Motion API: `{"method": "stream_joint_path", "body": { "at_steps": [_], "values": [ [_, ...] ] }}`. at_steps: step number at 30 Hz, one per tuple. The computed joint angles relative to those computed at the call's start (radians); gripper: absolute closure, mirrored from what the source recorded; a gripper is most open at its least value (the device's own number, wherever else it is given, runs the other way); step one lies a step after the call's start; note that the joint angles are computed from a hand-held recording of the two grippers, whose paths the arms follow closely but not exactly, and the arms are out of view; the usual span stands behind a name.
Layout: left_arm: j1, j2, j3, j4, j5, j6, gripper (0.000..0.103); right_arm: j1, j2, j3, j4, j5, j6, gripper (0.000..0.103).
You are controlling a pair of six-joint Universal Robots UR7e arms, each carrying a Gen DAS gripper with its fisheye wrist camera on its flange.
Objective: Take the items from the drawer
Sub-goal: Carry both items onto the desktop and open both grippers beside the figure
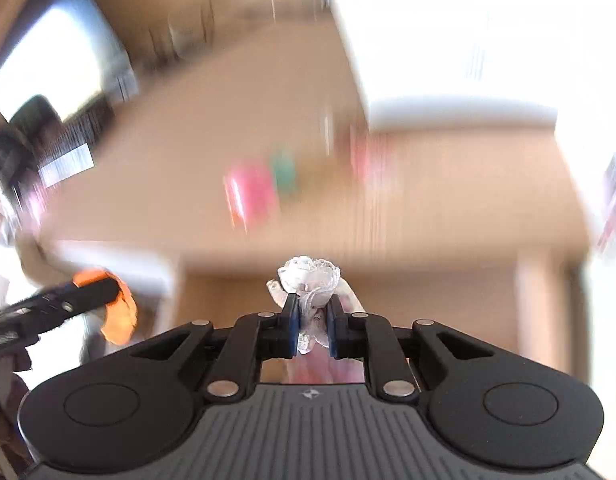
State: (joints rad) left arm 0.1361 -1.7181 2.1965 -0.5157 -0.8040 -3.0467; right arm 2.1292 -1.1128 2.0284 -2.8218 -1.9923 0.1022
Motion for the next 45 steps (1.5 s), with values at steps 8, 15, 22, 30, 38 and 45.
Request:
{"method": "stream_joint_path", "body": {
  "at_steps": [8,15,22,30,38,45],
  "values": [
    [0.259,-0.143,-0.076,0.130,0.281,0.095,0.054,-0.008,0.006,0.006,-0.258,-0.003,-0.171,0.090],
    [0.533,-0.213,-0.002,-0.203,0.403,0.453,0.054,-0.067,0.121,-0.071,-0.207,0.014,-0.154,0.090],
    [0.644,-0.263,0.075,-0.448,0.428,0.668,0.055,-0.084,0.245,-0.137,-0.191,-0.032,-0.243,0.090],
    [0.655,-0.245,0.096,-0.420,0.453,0.692,0.057,-0.079,0.304,-0.161,-0.201,-0.105,-0.339,0.089],
    [0.634,-0.174,0.050,-0.250,0.435,0.526,0.057,-0.056,0.329,-0.144,-0.274,-0.153,-0.404,0.070],
    [0.495,-0.167,0.003,0.128,0.441,0.085,0.057,-0.043,0.257,-0.084,-0.381,-0.109,-0.374,0.050]
  ]
}}
